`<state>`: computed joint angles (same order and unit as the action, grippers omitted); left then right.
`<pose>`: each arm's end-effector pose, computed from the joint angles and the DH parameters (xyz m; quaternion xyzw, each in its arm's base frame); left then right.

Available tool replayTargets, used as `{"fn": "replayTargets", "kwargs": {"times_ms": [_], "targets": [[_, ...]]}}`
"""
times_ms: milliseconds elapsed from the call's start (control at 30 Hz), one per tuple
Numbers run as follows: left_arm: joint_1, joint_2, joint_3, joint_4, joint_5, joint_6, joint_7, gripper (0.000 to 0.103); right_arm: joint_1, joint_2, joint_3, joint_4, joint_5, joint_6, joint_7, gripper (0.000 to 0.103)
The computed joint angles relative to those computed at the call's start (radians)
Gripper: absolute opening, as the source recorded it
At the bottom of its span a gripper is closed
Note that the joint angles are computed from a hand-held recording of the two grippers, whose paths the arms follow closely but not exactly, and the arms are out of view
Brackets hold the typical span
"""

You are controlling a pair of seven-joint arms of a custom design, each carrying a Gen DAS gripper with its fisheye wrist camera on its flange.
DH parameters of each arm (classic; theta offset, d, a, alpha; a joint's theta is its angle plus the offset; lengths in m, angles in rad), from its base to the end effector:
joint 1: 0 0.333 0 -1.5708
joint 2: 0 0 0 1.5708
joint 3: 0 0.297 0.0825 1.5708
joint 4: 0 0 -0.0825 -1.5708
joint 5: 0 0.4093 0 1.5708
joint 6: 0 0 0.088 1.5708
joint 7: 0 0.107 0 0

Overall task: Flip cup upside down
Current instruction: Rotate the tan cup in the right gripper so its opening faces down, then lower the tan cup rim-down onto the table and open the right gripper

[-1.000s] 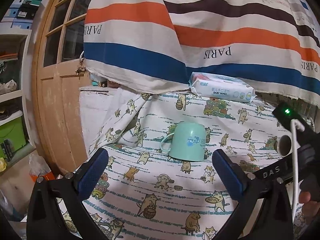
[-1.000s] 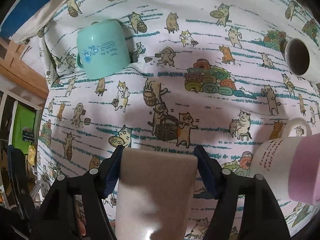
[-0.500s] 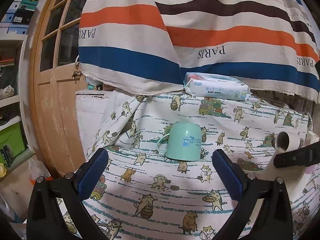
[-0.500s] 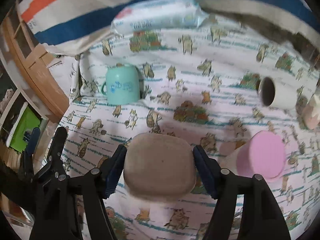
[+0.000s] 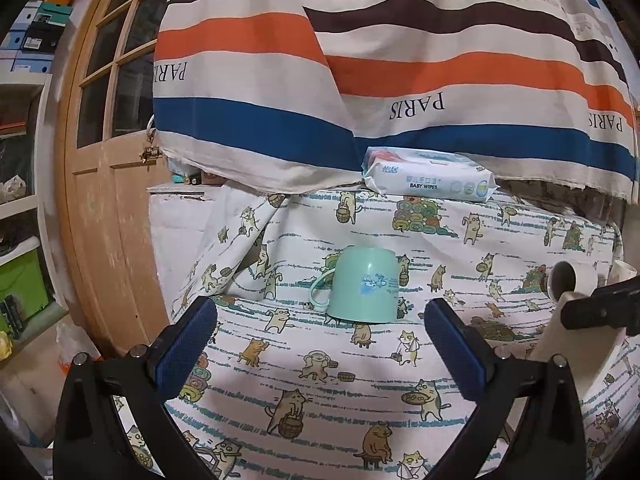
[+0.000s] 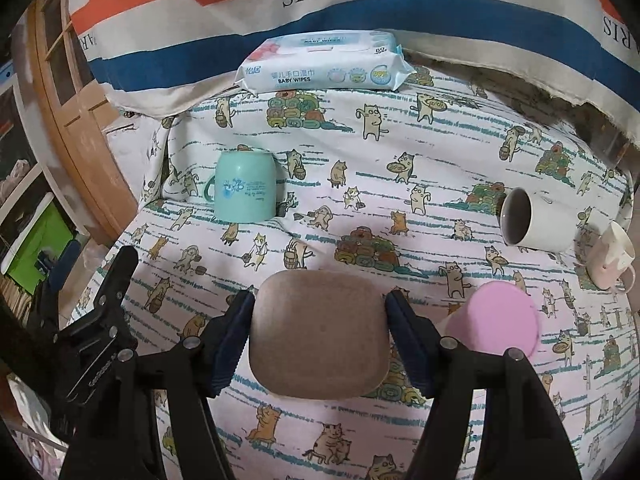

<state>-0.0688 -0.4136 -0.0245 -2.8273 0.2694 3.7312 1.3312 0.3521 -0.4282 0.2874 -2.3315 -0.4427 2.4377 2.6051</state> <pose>0.4071 -0.0738 0.4422 -0.5042 0.6152 -0.4855 0.3627 0.3949 0.3057 0.5258 -0.6240 0.7046 -0.2259 0.2515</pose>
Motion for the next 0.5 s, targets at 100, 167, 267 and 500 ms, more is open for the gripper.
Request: {"fn": "replayTargets", "kwargs": {"times_ms": [100,167,267,500], "targets": [[-0.004,0.001,0.008,-0.001,0.016,0.009,-0.003,0.103,0.003,0.006,-0.002,-0.009,0.009,0.011,0.001,0.069],[0.001,0.001,0.0,-0.003,0.011,0.016,0.002,0.103,0.006,0.013,0.0,-0.01,0.009,0.014,0.004,0.068],[0.002,0.001,-0.002,-0.004,0.008,0.019,0.003,0.103,-0.007,0.019,0.02,-0.016,-0.048,0.042,0.034,0.068],[0.0,-0.004,-0.003,0.003,0.009,-0.019,-0.001,0.103,-0.113,-0.096,0.096,-0.115,-0.258,0.217,0.244,0.089]]}}
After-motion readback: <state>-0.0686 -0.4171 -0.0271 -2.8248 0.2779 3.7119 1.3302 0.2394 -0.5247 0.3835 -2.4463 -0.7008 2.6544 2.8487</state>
